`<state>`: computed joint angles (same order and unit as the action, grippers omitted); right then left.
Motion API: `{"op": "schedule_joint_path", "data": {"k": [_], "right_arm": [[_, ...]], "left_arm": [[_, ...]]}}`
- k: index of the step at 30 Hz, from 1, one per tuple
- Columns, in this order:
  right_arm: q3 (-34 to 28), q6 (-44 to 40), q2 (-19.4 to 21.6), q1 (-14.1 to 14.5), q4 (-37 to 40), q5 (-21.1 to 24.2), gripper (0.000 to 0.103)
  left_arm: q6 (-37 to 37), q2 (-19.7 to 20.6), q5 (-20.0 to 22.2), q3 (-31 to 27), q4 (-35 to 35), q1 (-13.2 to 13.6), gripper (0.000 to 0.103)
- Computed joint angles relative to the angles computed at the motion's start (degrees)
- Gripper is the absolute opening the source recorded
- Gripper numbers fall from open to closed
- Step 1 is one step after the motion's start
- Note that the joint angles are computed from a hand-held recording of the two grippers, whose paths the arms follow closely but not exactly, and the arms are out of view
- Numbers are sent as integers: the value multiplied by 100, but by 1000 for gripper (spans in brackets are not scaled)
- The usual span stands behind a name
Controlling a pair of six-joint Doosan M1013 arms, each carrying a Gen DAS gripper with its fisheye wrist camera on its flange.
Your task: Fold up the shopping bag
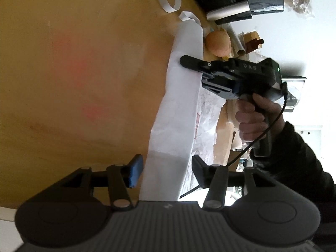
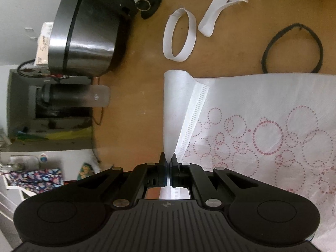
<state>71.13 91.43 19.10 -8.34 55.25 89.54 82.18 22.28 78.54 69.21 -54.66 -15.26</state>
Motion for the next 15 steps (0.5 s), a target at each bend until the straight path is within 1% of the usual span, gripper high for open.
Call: {"op": "schedule_joint_path", "data": {"k": [4,15], "right_arm": [[138,-83,1,-65,196,-29,2],[180,-240,37,-88,129,-9,2]], "left_arm": [[-47,18,-17,25,-111,18,57],[-117,59,-3,-34,-229,43,57]]}}
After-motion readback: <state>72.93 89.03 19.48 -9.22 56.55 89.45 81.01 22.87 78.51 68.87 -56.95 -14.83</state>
